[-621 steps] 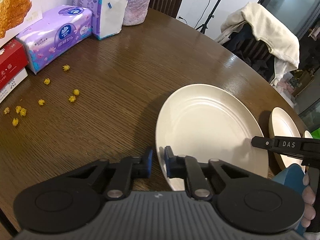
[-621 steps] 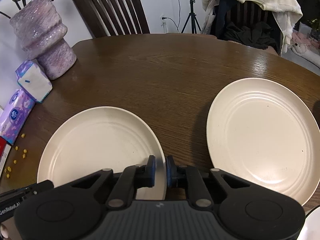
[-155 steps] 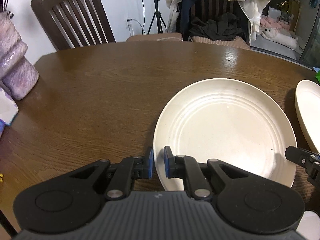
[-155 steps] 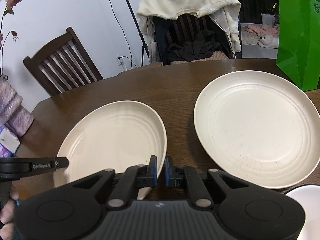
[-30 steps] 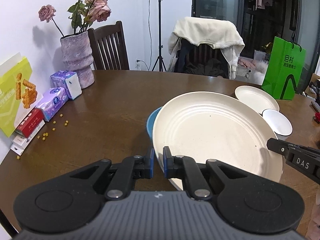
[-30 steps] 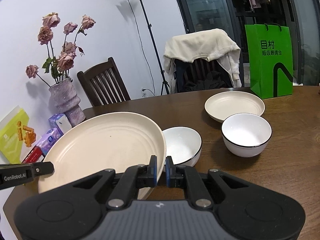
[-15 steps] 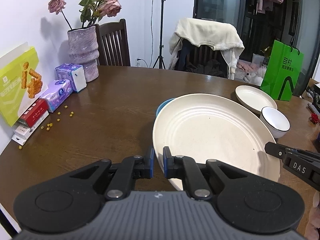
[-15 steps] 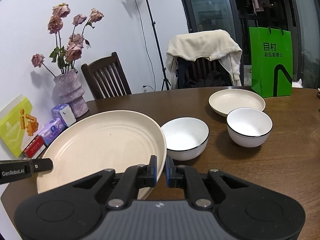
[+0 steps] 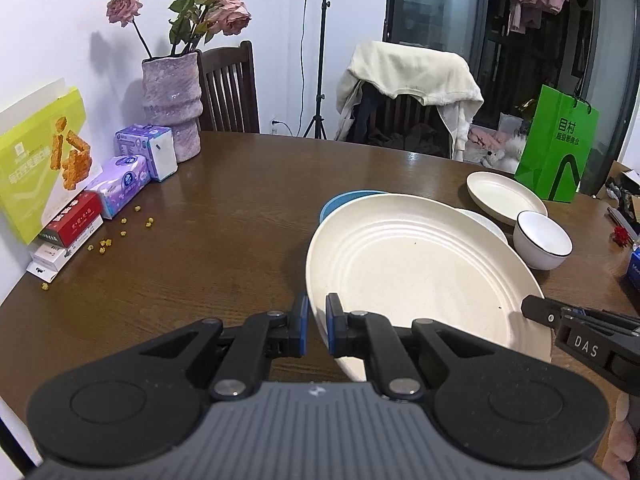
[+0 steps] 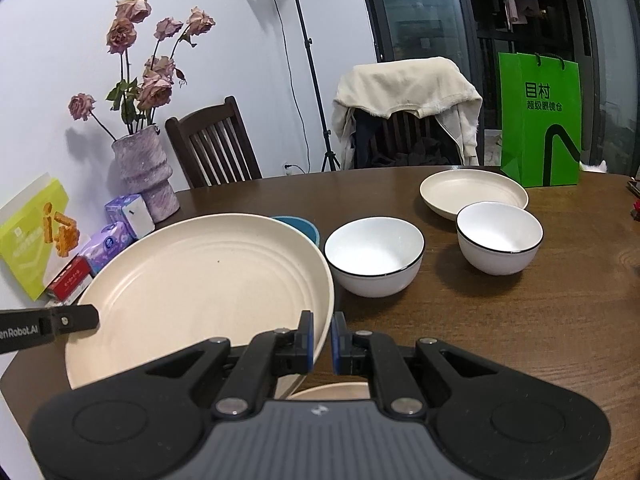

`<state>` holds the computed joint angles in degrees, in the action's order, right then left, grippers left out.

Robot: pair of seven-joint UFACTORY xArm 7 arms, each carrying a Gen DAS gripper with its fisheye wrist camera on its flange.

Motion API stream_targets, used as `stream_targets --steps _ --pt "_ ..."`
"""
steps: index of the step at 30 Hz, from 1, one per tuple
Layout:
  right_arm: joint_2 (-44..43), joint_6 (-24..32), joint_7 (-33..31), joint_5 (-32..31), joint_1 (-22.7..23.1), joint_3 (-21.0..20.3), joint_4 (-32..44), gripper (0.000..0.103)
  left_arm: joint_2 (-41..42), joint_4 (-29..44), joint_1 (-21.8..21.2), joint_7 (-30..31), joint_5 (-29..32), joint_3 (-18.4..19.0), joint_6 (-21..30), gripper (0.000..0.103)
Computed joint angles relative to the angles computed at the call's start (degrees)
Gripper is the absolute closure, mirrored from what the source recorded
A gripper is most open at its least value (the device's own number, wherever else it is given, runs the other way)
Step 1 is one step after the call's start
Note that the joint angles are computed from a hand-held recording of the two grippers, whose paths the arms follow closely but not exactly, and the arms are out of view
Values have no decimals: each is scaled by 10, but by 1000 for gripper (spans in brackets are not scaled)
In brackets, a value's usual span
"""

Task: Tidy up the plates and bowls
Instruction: 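Lower the held plate onto the other cream plate with both grippers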

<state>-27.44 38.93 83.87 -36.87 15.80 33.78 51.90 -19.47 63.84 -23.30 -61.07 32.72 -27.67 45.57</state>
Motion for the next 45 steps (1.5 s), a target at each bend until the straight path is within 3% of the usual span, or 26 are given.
stream_targets --steps 21,45 --pt "-14 28 11 15 22 10 -15 94 -42 -49 7 11 -31 -9 -30 93" --pt "-49 38 16 54 41 12 -69 94 -35 -83 2 -3 -40 -23 -67 93"
